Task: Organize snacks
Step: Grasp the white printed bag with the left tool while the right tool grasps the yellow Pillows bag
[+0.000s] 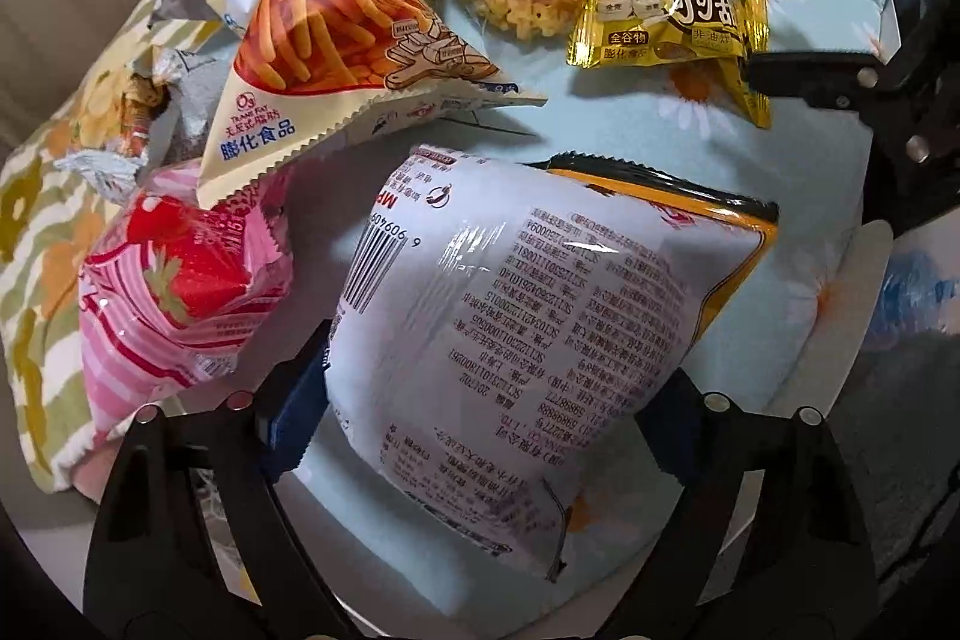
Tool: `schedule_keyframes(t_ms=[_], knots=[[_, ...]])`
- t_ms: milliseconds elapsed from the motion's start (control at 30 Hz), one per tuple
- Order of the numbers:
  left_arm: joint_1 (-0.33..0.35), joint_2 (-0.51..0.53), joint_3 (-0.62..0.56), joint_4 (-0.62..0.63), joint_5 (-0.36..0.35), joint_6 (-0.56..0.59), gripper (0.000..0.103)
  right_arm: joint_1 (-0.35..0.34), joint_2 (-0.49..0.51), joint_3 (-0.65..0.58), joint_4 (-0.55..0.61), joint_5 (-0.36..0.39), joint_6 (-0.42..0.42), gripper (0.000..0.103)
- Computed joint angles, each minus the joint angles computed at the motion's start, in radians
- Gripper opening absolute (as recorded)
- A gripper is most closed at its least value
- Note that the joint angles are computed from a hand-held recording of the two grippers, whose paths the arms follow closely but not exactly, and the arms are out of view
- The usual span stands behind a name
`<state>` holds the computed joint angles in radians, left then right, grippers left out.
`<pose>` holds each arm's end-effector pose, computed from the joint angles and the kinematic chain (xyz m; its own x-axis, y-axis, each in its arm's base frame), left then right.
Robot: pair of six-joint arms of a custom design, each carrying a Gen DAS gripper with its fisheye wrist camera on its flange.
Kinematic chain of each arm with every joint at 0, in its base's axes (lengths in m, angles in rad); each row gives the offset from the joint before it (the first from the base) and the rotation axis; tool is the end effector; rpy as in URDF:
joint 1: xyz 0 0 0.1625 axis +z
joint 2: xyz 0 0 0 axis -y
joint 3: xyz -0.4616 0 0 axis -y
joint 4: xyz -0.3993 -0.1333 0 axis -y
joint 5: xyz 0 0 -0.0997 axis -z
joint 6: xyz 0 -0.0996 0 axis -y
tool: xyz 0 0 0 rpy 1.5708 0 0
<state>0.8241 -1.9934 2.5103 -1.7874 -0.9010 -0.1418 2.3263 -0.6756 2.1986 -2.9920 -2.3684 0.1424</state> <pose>-0.0130 -0.3013 0.2821 -0.5378 0.5615 -0.6289 0.5786 0.7884 0.2090 0.3684 -0.3006 -0.0270 -0.5507 -0.4237 0.7192 -0.6101 0.7923 -0.0005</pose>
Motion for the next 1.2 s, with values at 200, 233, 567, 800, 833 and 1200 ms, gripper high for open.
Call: schedule_keyframes(t_ms=[200, 233, 567, 800, 833, 1200], knots=[[0.031, -0.003, -0.021, -0.034, -0.024, -0.009, 0.076, -0.015, 0.019, 0.003, -0.051, 0.004, -0.086, 0.103], [0.03, -0.009, -0.024, -0.04, -0.03, -0.01, 0.076, -0.018, 0.021, 0.002, -0.058, 0.005, -0.097, 0.103], [-0.004, -0.043, -0.056, 0.023, -0.036, -0.093, 0.075, -0.043, 0.048, -0.023, -0.064, 0.052, -0.207, 0.082], [-0.061, -0.113, -0.052, 0.102, -0.058, -0.21, 0.075, -0.06, 0.064, -0.052, 0.012, 0.081, -0.216, 0.059], [-0.065, -0.122, -0.054, 0.114, -0.059, -0.223, 0.075, -0.059, 0.064, -0.051, 0.01, 0.079, -0.216, 0.057], [-0.174, -0.199, -0.102, 0.232, -0.038, -0.386, 0.075, -0.015, -0.034, -0.03, 0.021, 0.14, -0.105, 0.052]])
